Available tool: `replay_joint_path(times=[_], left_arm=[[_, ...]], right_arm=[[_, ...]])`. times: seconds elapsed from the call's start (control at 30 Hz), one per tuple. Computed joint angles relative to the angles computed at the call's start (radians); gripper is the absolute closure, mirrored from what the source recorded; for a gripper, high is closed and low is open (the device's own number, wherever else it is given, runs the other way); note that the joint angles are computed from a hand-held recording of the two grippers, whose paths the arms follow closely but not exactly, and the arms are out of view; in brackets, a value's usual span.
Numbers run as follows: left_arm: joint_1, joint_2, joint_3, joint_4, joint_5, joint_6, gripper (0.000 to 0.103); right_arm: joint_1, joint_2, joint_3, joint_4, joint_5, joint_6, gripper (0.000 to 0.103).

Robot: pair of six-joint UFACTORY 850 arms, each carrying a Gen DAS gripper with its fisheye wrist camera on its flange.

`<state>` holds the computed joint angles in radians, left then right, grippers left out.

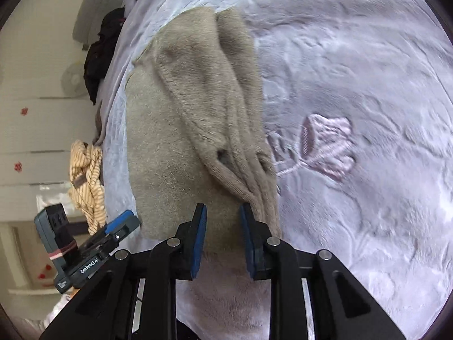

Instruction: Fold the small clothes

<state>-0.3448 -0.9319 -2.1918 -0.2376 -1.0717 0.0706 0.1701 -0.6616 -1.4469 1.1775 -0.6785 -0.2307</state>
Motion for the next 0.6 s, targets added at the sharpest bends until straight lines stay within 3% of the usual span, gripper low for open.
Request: replay_joint_path(times=[0.2, 0.6], left_arm=[[-0.003, 0.060, 0.069, 0.014, 0.010, -0.051, 0.040], [-0.027, 0.112, 0.112, 0.055, 0.019, -0.149, 0.040]], right_arm=[[-0.005, 0.021, 0.014, -0.149, -0.002, 0.143, 0.068], [-0.018, 0.079, 0.068, -0.113, -0.025, 0.123, 0.053]])
